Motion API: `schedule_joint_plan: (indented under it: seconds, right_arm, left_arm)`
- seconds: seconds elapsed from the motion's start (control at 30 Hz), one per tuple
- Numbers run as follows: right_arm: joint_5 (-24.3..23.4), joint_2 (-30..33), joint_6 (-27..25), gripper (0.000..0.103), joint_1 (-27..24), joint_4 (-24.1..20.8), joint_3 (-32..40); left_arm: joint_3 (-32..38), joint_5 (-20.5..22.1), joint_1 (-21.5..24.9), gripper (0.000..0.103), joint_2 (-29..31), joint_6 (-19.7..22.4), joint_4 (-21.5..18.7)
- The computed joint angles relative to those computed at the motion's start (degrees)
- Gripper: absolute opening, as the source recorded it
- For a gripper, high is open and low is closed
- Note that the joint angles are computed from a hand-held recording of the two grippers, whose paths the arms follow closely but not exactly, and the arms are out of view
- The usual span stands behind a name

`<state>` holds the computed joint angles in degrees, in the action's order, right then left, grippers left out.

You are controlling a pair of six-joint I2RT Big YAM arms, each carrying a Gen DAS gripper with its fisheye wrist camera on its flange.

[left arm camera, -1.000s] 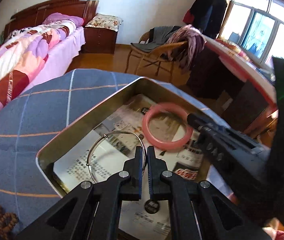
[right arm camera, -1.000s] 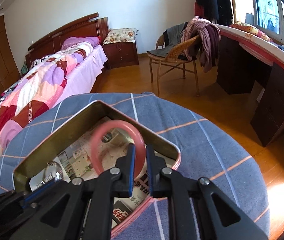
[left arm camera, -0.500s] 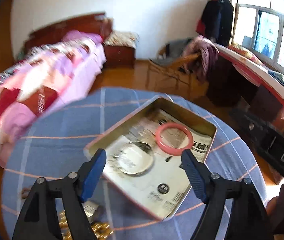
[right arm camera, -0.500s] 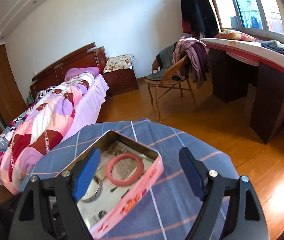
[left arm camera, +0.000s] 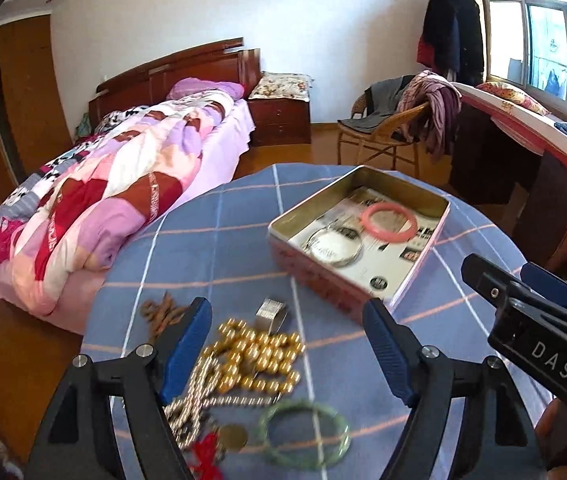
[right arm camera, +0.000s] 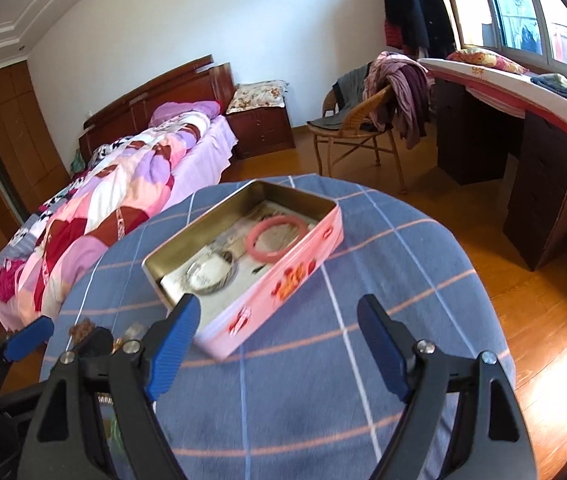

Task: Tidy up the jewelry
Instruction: 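Move both open tools back over the jewelry pile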

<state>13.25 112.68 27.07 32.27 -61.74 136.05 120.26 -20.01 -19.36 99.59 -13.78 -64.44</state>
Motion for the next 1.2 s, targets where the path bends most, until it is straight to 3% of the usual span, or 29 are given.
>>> schedule_joint_plan:
  seconds: [0.53, 0.77, 0.9, 1.0, 1.2]
  right_arm:
    - [0.55, -5.80, -2.80, 0.083, 3.12, 3.82, -10.81]
    - [0.91, -6.46, -5.34, 0.083, 4.36, 3.80, -12.74]
    - [-0.43, -6.54, -7.25, 0.083, 5.14, 3.30, -14.03]
    - [-3.73, -4.80, -7.17, 0.083, 5.47, 1.24, -12.32]
    - [-10.08, 1.67, -8.99, 0.084, 6.89, -5.34, -2.44]
  left_arm:
    - [-13.29, -2.49, 0.03, 0.078, -7.98, -3.93, 1.45]
    - [-21.41, -2.86, 1.95, 0.078, -13.02, -1.99, 3.60]
    - [-27.06, -0.27, 4.73, 0.078, -16.47, -2.96, 5.05]
    - [-29.70, 3.26, 7.20, 0.078, -17.98, -5.29, 4.83]
    - [-31.67, 6.18, 9.23, 0.078, -19.35, -6.39, 5.45]
